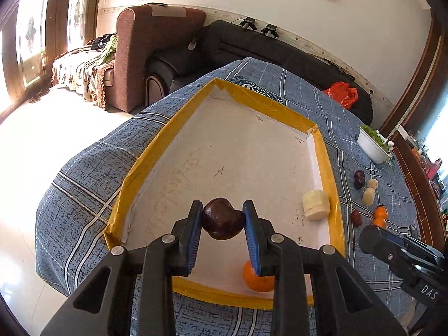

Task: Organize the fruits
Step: 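Move both plums over the yellow tray and release them inside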

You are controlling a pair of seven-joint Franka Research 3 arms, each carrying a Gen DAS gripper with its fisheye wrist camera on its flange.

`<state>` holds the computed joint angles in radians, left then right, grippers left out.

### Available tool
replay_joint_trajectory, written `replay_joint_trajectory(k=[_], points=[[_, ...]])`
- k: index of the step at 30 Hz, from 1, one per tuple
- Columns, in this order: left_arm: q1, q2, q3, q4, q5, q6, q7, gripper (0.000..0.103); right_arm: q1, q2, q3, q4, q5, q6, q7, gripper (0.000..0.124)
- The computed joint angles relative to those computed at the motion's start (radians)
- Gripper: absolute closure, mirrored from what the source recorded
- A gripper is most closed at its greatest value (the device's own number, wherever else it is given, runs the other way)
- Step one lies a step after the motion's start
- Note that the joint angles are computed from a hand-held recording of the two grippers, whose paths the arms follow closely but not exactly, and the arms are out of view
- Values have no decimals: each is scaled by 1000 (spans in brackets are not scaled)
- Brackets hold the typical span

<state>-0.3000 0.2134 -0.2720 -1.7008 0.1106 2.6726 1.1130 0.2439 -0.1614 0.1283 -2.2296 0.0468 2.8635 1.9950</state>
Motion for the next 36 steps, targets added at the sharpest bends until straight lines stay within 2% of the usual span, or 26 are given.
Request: replay_joint_trajectory(k=[4, 13, 14, 17, 21, 22, 24, 26, 31, 36], points=[[24, 0, -14, -18, -66, 24, 47, 75, 18, 86, 15, 92, -52, -48, 10, 92], [68, -8, -36, -41, -221, 51, 152, 74, 94, 210, -25, 198, -102, -116, 23, 91], [73, -10, -38, -43, -240, 53, 161, 69, 99, 216, -30, 205, -108, -120, 28, 91], [90, -18, -48, -52, -320, 64, 190, 44, 105, 232, -40, 220, -95, -119, 20, 91], [90, -36, -38, -67, -369, 76, 164, 33, 114, 226, -48, 214, -108, -114, 29, 90], [85, -42, -31, -71, -363, 80, 140, 31, 114, 221, -49, 209, -108, -110, 31, 88], [80, -53, -21, -81, -353, 87, 103, 28, 112, 198, -49, 185, -104, -93, 37, 66], [64, -61, -2, -84, -291, 79, 36, 26, 106, 176, -44, 159, -68, -61, 23, 56], [64, -85, -10, -89, -301, 56, 13, 21, 86, 99, -30, 80, -83, -16, 61, 53], [66, -94, -47, -80, -463, 29, 153, 17, 57, -7, -22, -50, -13, 44, 63, 46]])
